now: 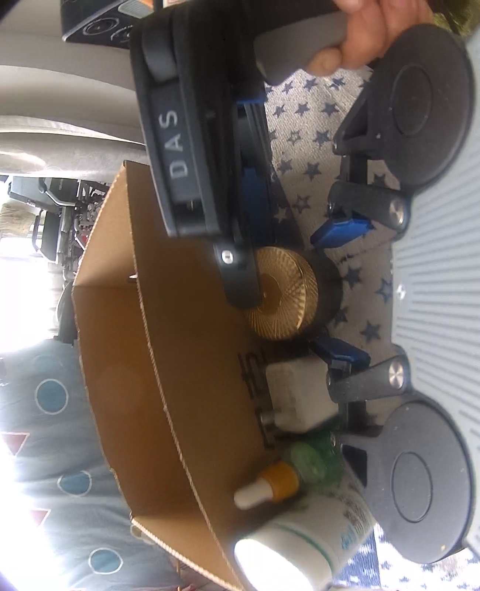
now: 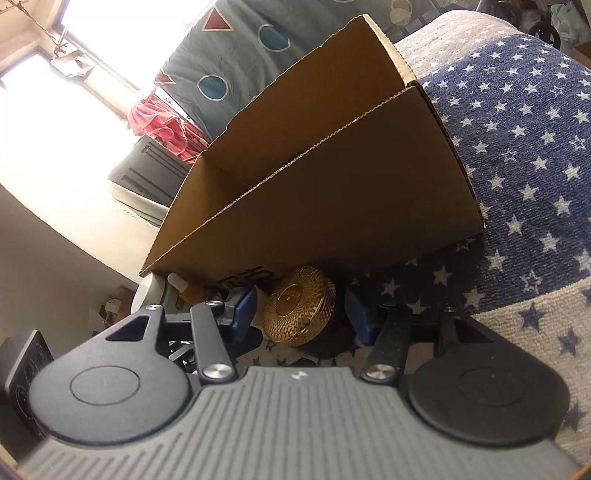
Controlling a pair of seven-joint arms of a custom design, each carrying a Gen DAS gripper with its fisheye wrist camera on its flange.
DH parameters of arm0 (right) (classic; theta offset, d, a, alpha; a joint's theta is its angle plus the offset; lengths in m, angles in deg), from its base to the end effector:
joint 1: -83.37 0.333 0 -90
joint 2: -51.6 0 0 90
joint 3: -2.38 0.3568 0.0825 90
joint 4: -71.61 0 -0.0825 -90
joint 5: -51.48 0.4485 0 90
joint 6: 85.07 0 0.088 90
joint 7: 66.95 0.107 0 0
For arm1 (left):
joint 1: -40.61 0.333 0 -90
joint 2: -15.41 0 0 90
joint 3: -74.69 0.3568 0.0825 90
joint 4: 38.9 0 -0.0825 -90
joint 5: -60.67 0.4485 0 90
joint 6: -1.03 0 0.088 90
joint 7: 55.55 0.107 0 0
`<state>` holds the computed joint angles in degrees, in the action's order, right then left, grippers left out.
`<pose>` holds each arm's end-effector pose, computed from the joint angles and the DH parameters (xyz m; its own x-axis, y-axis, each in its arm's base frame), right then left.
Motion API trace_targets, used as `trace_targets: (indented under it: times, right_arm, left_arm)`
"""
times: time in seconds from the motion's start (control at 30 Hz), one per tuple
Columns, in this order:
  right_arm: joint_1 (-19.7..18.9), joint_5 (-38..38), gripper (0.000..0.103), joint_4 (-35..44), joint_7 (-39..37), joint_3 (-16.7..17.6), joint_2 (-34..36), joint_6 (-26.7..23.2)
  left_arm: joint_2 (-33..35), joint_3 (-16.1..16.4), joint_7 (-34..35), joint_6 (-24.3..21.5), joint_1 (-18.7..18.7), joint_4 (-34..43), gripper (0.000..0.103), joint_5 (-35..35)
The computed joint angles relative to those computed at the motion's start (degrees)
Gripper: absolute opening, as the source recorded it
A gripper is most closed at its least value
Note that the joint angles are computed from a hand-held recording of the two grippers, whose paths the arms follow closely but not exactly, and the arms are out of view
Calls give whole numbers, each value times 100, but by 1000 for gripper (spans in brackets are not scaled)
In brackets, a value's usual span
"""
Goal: Organize rigid objects
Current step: 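Move the right tool to the gold-lidded jar and grip its lid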
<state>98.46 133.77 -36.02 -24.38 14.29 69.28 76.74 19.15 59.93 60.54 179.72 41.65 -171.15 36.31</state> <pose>0.6590 0.2684 0.3880 0.2047 -0.7299 -0.6522 -0.8280 0.2262 -0.5130 0.5995 -0.1087 0.3949 -0.2644 -0.9644 0.0029 -0.7063 0.1916 -0.6815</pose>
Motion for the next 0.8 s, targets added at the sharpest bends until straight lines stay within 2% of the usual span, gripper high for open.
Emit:
trace_targets:
  times: [0.13,0.27,0.4,0.53,0.7,0.8]
  right_arm:
    - [-2,-180,46,178,197,-4,194,-25]
    - [-41,-178,43,265,213,64,308,40]
    - [-68,-173,36,236,220,109,287,124]
    - [-61,-80,34,154,152,138,194,234]
    - [-17,-67,34,-30,161,89,19,306]
    - [3,20,34,-152,138,68,-84,346]
  left_arm:
    - [176,35,-407,-78,-13,156,55,211]
    - [260,221,-1228,12,-127,172,55,993]
    - [240,8,-1442,-25,94,171,54,1116]
    - [187,-363,-888,-181,395,190,55,492]
    - [17,-482,150,-399,387,139,56,-637]
    - [-76,-363,491,-502,208,97,56,-912]
